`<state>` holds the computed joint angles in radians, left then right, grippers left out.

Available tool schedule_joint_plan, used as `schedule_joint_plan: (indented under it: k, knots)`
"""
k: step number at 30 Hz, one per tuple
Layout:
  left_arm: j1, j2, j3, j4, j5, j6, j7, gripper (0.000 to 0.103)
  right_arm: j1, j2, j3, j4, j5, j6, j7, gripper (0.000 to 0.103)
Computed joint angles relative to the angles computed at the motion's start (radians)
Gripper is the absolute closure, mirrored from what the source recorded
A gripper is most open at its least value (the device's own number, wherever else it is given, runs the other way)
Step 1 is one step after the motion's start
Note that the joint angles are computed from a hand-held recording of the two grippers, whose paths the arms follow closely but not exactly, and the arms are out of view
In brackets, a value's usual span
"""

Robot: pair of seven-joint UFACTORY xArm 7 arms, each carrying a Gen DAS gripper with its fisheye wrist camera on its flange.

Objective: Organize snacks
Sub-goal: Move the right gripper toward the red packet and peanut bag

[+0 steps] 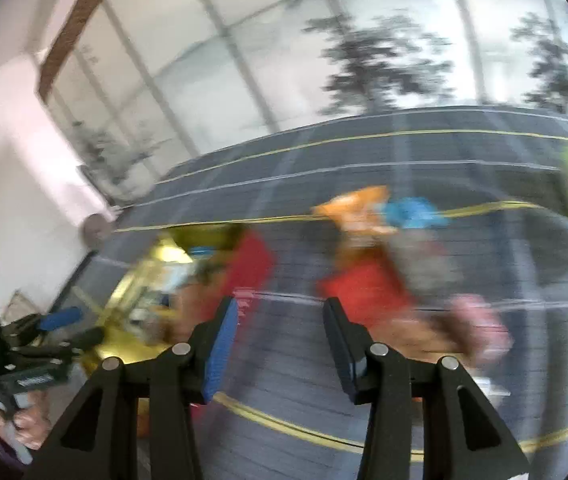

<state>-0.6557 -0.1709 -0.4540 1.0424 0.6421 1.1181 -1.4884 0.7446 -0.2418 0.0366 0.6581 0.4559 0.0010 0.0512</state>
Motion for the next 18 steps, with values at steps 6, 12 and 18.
schedule_joint_plan:
  k: [6, 12, 18]
  knots:
    - [-0.019, 0.047, -0.004, 0.055, 0.024, 0.012, 0.03, 0.025, -0.144, -0.081, 0.013, -0.025, -0.099, 0.13, -0.017, 0.057]
    - [-0.046, 0.079, 0.012, 0.089, 0.039, 0.021, 0.043, 0.023, 0.017, -0.052, -0.116, 0.027, 0.091, 0.183, -0.292, 0.058]
    - [-0.059, 0.1, 0.031, 0.096, 0.027, -0.003, 0.054, 0.023, -0.072, 0.057, -0.001, 0.116, 0.052, 0.247, -0.303, 0.057]
